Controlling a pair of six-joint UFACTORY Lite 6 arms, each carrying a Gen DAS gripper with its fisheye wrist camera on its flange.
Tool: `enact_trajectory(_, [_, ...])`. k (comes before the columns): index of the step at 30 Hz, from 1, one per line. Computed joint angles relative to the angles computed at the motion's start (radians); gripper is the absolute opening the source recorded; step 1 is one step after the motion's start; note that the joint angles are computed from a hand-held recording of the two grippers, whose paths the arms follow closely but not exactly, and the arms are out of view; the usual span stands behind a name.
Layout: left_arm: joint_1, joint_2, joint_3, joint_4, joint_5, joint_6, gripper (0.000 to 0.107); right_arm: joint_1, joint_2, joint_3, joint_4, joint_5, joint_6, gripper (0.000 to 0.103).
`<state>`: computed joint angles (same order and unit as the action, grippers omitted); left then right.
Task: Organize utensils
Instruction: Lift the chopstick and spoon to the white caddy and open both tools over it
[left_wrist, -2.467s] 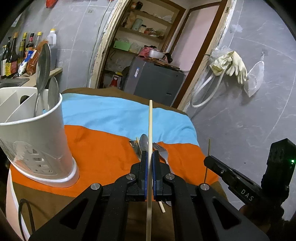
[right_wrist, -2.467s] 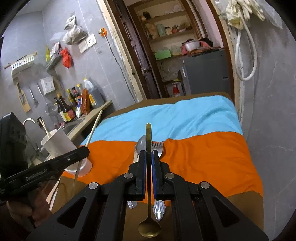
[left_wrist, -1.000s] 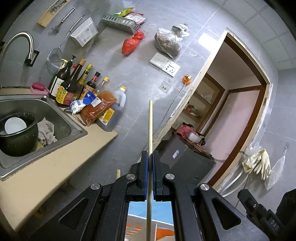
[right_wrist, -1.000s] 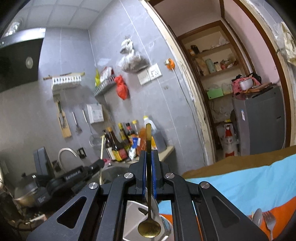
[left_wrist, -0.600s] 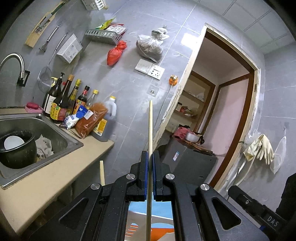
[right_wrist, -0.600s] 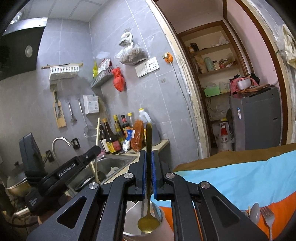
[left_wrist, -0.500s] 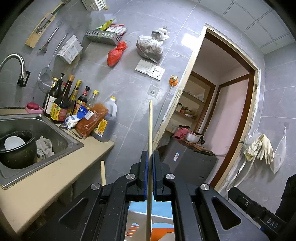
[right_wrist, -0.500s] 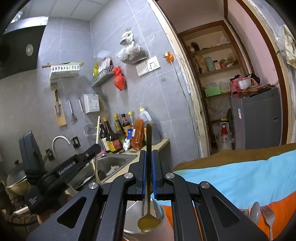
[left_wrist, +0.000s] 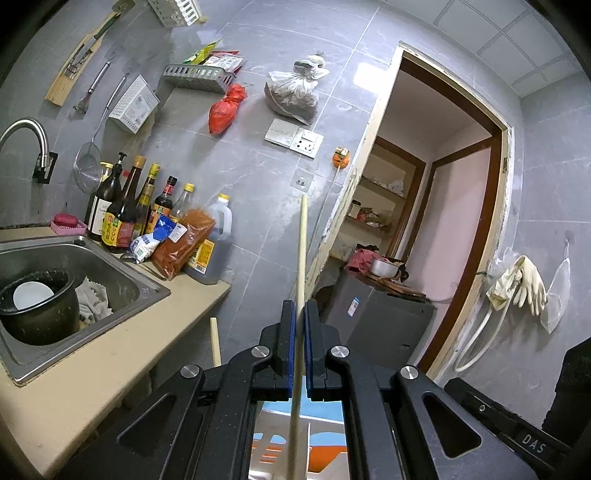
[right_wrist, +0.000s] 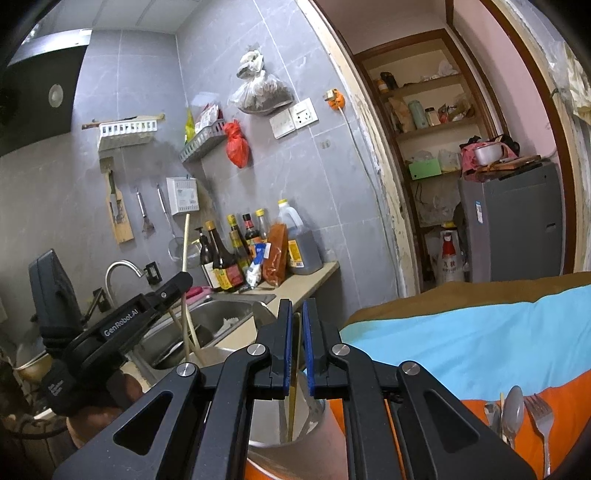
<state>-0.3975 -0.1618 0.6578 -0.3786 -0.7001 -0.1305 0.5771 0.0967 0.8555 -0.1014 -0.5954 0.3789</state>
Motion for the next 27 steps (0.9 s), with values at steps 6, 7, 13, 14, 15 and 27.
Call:
enact_trajectory(6, [-0.016, -0.013, -0.012, -0.026, -0.001, 0.045, 0.003, 0.001, 0.000, -0.013, -0.017, -0.007, 0.021, 0.006])
enact_trajectory(7, [-0.019, -0.014, -0.012, -0.032, 0.001, 0.053, 0.003, 0.001, 0.002, -0.009, -0.015, -0.005, 0.019, 0.006])
enact_trajectory(13, [-0.024, -0.025, -0.009, -0.049, 0.031, 0.084, 0.003, 0.004, 0.002, -0.008, -0.013, -0.004, 0.018, 0.007])
enact_trajectory(14, [-0.024, -0.028, -0.007, -0.052, 0.041, 0.091, 0.003, 0.006, 0.002, -0.009, -0.010, -0.004, 0.016, 0.008])
enact_trajectory(15, [-0.025, -0.031, -0.006, -0.055, 0.049, 0.097, 0.004, 0.006, 0.002, -0.009, -0.008, -0.004, 0.014, 0.009])
enact_trajectory(27, [-0.087, -0.081, 0.016, -0.233, 0.136, 0.269, 0.019, -0.016, -0.069, -0.055, -0.037, 0.019, 0.039, 0.021])
